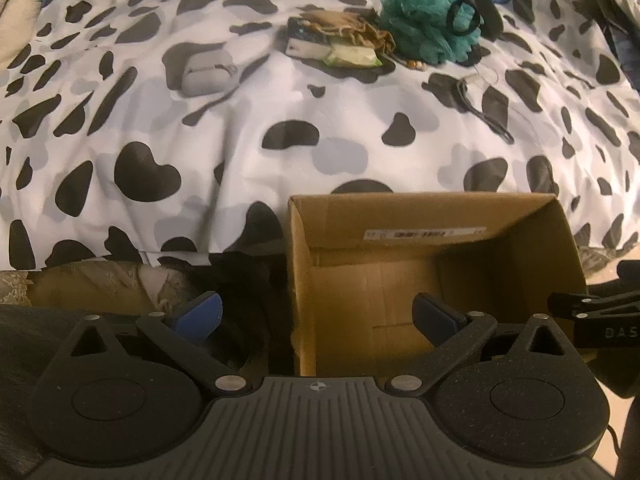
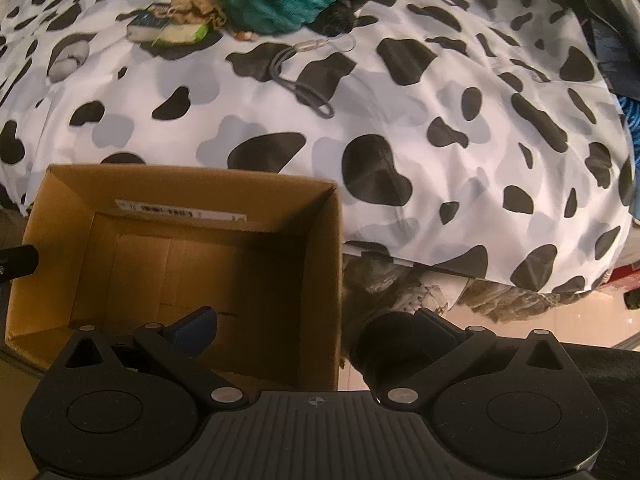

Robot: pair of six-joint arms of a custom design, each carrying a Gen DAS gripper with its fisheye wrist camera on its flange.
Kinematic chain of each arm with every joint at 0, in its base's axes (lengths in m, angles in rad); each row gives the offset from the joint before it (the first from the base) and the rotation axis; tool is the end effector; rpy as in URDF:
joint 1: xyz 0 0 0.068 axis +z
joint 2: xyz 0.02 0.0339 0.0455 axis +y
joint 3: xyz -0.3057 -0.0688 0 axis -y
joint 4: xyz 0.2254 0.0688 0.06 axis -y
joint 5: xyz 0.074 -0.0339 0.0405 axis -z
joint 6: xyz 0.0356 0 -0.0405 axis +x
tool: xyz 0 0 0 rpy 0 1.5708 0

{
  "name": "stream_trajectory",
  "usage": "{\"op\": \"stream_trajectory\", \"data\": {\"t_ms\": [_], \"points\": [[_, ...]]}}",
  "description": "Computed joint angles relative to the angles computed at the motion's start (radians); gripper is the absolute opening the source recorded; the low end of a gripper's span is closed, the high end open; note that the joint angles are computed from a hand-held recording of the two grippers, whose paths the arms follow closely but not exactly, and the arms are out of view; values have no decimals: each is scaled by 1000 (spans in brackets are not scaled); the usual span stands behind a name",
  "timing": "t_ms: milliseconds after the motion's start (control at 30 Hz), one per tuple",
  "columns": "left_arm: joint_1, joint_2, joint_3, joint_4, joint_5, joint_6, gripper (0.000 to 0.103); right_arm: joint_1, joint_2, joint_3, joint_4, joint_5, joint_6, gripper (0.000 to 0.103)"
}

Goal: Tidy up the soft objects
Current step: 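Move both tools from the cardboard box toward the items on the bed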

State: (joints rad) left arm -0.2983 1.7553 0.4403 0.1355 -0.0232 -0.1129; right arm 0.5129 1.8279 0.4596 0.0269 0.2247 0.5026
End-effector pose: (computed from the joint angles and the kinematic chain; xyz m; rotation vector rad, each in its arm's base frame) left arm 0.2229 -0.0677 0.1098 0.2485 2.7415 -0.0801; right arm 0.2013 0.1043 0.0946 0.0222 2.8307 -0.1205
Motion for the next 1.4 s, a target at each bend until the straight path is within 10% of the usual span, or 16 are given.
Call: {"op": "stream_trajectory", "data": {"t_ms": [667, 1400], "points": [[21, 23, 50, -57, 86, -6, 103, 35, -14, 17, 31, 35, -42, 103], [78, -60, -32, 217, 119, 44, 103, -17, -61, -44, 248, 86, -134, 103]]}}
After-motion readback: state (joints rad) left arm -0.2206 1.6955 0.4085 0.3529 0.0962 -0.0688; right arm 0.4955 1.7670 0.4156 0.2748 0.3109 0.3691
